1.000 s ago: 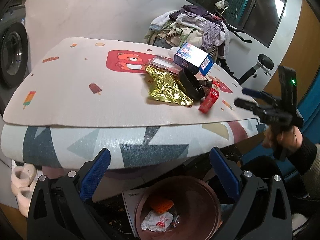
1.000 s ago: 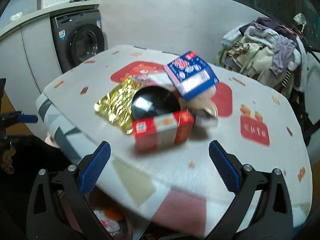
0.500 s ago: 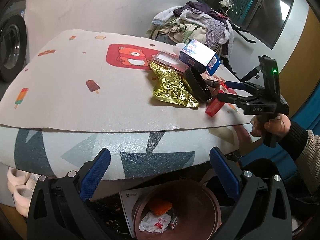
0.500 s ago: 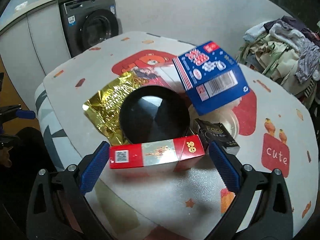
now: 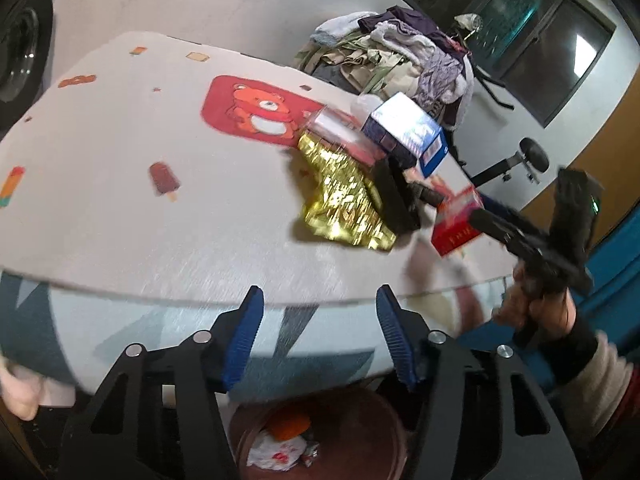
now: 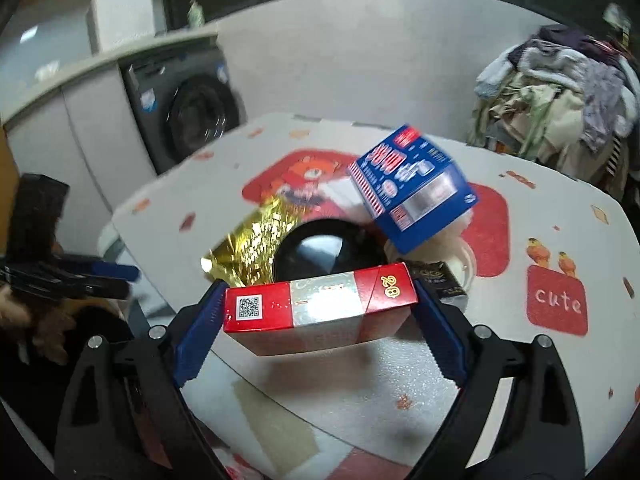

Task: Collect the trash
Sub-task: 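Return the right tool to the table and grasp the red box, then grasp the gold foil wrapper with the left tool and lift it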

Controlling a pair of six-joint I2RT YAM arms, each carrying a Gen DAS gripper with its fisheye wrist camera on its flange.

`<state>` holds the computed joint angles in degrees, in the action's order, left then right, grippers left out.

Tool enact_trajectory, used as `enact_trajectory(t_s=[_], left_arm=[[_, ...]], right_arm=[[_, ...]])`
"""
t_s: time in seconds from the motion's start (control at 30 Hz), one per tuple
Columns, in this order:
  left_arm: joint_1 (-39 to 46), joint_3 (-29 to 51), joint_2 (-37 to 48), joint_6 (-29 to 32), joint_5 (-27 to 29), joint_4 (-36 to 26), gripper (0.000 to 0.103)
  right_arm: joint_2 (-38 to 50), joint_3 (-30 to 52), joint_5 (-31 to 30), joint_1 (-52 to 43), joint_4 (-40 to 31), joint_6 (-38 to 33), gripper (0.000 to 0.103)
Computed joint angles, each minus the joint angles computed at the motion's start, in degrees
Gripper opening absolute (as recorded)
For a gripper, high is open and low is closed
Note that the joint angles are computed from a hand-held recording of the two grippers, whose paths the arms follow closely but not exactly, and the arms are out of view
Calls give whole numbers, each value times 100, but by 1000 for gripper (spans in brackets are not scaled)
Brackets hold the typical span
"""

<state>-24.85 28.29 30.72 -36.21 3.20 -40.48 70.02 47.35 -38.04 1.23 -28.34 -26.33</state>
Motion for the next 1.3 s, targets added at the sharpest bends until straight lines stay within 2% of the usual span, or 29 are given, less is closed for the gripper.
enact_trajectory(t_s=[0.17, 0.27, 0.53, 0.67, 0.7, 0.77, 0.83, 0.97, 1.3], left_arm=[[459, 385, 1221, 441, 552, 884, 56], [598, 647, 1945, 645, 685, 1246, 53], [1131, 1080, 3406, 707, 992, 1870, 36], [1124, 1170, 3910, 733, 979, 2010, 32], [1087, 1161, 3980, 746, 963, 2042, 25], [984, 1060, 3939, 747, 854, 2145, 18], [912, 1026, 3754, 784, 674, 2050, 15], [837, 1320, 3357, 1271, 200, 1356, 12], [1312, 1771, 2205, 2169, -76, 71, 9]], right_arm=[[-753, -493, 747, 6, 467, 812, 89], [-914, -624, 851, -178, 439, 1057, 89], [-1308, -829, 448, -734, 245, 1230, 89], [-1344, -870, 305, -848, 143, 1149, 89], [-1353, -879, 294, -847, 129, 1136, 89], [-1385, -895, 232, -868, 87, 1104, 89], [-1426, -894, 183, -888, 49, 1094, 89], [-1521, -857, 94, -921, -4, 1061, 89], [-1784, -858, 111, -845, -254, 1099, 89]])
